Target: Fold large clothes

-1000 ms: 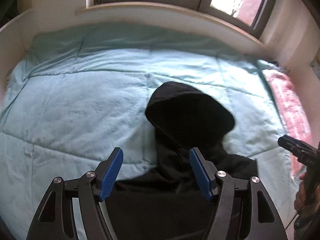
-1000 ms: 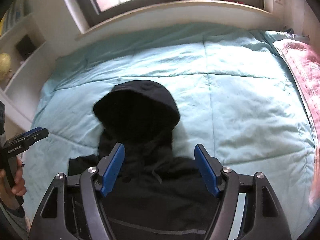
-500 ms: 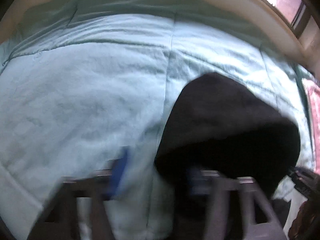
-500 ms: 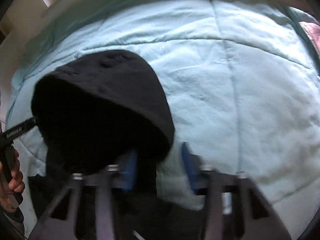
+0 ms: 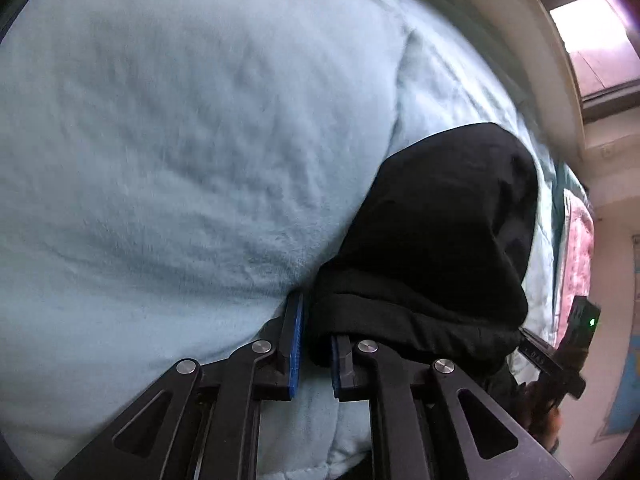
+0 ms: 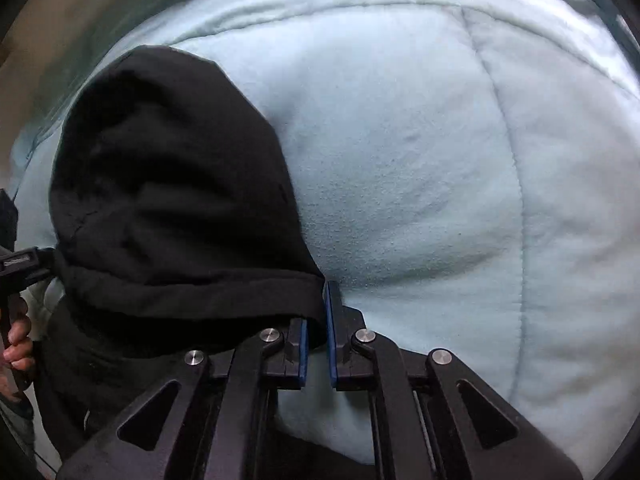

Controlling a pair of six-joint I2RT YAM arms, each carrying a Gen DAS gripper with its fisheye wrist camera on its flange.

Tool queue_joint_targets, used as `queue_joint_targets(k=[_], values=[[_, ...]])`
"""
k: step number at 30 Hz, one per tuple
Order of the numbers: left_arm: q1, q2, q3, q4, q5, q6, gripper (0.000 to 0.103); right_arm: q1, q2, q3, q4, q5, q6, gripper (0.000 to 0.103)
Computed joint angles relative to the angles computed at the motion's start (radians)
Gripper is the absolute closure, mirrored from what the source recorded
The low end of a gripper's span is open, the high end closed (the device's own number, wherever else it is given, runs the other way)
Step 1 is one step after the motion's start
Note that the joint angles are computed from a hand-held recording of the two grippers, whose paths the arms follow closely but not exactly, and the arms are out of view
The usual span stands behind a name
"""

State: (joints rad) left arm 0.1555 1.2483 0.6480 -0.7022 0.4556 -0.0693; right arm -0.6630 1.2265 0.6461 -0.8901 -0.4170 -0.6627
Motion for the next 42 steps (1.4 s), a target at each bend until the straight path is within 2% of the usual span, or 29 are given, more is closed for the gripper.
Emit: queue_joint_targets(k=[1, 3, 4, 6, 7, 8, 10, 12, 15, 16, 19, 22, 25, 28, 30, 33, 36, 39, 42], values=[[-0.019, -0.057, 0.002, -0.030, -0.033, 0.024, 0.087, -0.022, 0.004, 0.035, -0.049, -0.013, -0.028, 0.093], [-0.063, -0.195, 0.004, -0.105, -0.125, 0.066, 0.072, -0.090, 0.005, 0.099, -0.164, -0.048, -0.135, 0.089], [-0.076, -0.281, 0.012, -0.158, -0.160, 0.093, 0.071, -0.126, 0.006, 0.127, -0.221, -0.061, -0.200, 0.086], [-0.055, -0.381, 0.054, -0.260, -0.152, 0.145, 0.071, -0.239, -0.001, 0.202, -0.375, -0.077, -0.367, 0.074], [-0.027, -0.422, 0.090, -0.317, -0.126, 0.164, 0.071, -0.292, -0.001, 0.241, -0.448, -0.089, -0.437, 0.066], [0.000, -0.436, 0.123, -0.347, -0.097, 0.180, 0.071, -0.332, -0.001, 0.274, -0.505, -0.108, -0.489, 0.062], [-0.010, -0.450, 0.201, -0.355, -0.053, 0.153, 0.066, -0.377, -0.005, 0.346, -0.617, -0.170, -0.554, 0.059], [-0.126, -0.414, 0.247, -0.276, -0.089, 0.053, 0.057, -0.325, -0.029, 0.383, -0.642, -0.224, -0.499, 0.058], [-0.303, -0.280, 0.228, -0.109, -0.163, -0.066, 0.057, -0.101, -0.095, 0.353, -0.520, -0.245, -0.267, 0.058], [-0.330, -0.234, 0.209, -0.070, -0.168, -0.093, 0.057, 0.005, -0.118, 0.308, -0.421, -0.217, -0.154, 0.058], [-0.373, -0.054, 0.119, 0.036, -0.228, -0.144, 0.057, 0.204, -0.103, 0.192, -0.231, -0.129, 0.027, 0.058], [-0.374, -0.006, 0.021, 0.145, -0.220, -0.174, 0.058, 0.234, -0.096, 0.053, -0.083, -0.062, 0.027, 0.058], [-0.378, -0.009, 0.021, 0.155, -0.227, -0.186, 0.057, 0.215, -0.094, 0.019, -0.051, -0.071, 0.012, 0.059], [-0.415, -0.055, 0.019, 0.145, -0.275, -0.163, 0.057, 0.209, -0.081, 0.126, -0.175, -0.070, -0.033, 0.058], [-0.393, -0.081, 0.002, 0.131, -0.268, -0.138, 0.057, 0.171, -0.086, 0.235, -0.279, -0.166, -0.092, 0.058], [-0.371, -0.091, -0.018, 0.155, -0.245, -0.153, 0.057, 0.255, -0.088, 0.369, -0.276, -0.244, 0.001, 0.051], [-0.360, -0.107, -0.033, 0.160, -0.232, -0.153, 0.057, 0.461, -0.033, 0.404, -0.107, -0.148, 0.170, 0.050], [-0.350, -0.107, -0.032, 0.160, -0.223, -0.145, 0.057, 0.583, 0.091, 0.375, 0.027, -0.030, 0.236, 0.050], [-0.311, -0.105, -0.043, 0.158, -0.205, -0.104, 0.057, 0.670, 0.138, 0.266, 0.188, 0.128, 0.276, 0.050]])
